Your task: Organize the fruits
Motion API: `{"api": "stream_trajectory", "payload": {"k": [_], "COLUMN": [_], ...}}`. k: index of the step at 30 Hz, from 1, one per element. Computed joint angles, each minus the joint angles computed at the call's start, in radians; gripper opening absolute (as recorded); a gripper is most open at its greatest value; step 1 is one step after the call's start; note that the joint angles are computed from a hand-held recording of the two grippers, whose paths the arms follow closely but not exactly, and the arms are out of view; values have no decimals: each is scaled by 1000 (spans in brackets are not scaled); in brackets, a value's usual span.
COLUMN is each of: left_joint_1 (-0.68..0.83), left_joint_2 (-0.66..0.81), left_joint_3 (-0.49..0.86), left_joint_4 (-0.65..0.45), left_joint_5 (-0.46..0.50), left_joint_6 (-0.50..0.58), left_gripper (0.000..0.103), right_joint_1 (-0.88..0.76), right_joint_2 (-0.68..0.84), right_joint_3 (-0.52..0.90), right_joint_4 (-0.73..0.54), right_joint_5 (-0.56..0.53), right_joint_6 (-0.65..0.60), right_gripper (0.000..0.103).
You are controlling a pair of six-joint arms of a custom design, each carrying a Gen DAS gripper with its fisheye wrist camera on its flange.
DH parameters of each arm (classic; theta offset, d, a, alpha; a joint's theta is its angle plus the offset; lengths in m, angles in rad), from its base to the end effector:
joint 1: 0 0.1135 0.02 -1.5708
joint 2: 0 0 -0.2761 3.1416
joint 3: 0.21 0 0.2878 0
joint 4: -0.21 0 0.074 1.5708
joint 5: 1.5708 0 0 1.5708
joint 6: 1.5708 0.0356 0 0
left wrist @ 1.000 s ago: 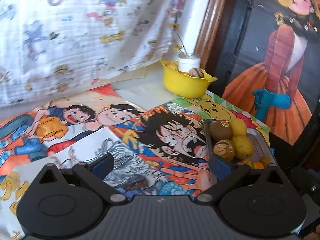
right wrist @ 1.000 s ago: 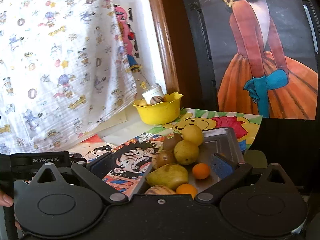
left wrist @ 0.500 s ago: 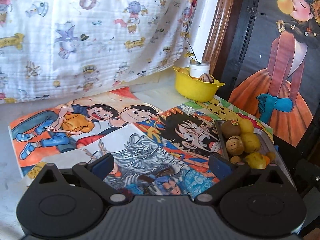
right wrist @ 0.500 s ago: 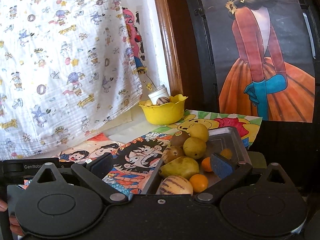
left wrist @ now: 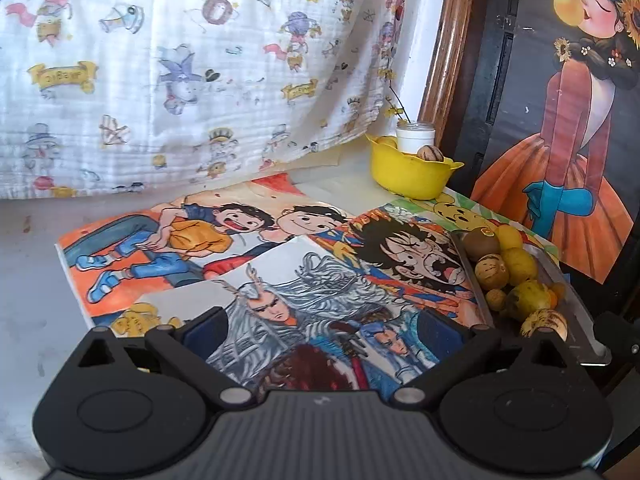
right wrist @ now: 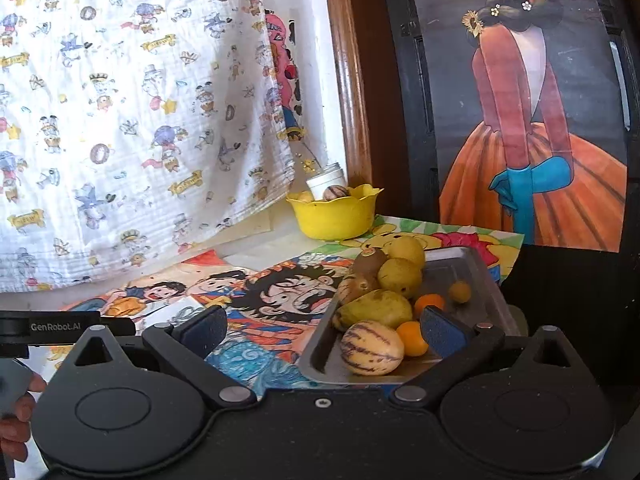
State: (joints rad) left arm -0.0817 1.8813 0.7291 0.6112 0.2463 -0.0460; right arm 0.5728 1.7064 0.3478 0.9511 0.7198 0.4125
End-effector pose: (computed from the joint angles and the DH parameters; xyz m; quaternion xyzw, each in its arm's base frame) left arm 0.3647 -0.0386 0.0877 0.0759 0.8625 -0.1379 0.4809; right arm 0.2378 0.1254 0.0846 0.1303 0.7950 -0.0161 0.5922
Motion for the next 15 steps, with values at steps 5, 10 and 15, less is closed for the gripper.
{"api": "stream_trajectory", "payload": {"k": [5,10,15], "left_joint_1": [26,49,68], "left_joint_2": [-9,-9,-6], "left_joint_3": [-44,-80,-107], "left_joint_4": [49,92,129], "left_joint_5": [20,45,56], "left_joint_6": [29,54,74], "left_gripper": [103,103,103], "right_joint_1": [45,81,103], "right_joint_2": [27,53,73], "right_joint_3": [6,11,8], "right_joint_4": [10,17,29], "right_joint_5": [32,72,86], "right_joint_6": [-4,0,12], "right_gripper": [102,102,102]}}
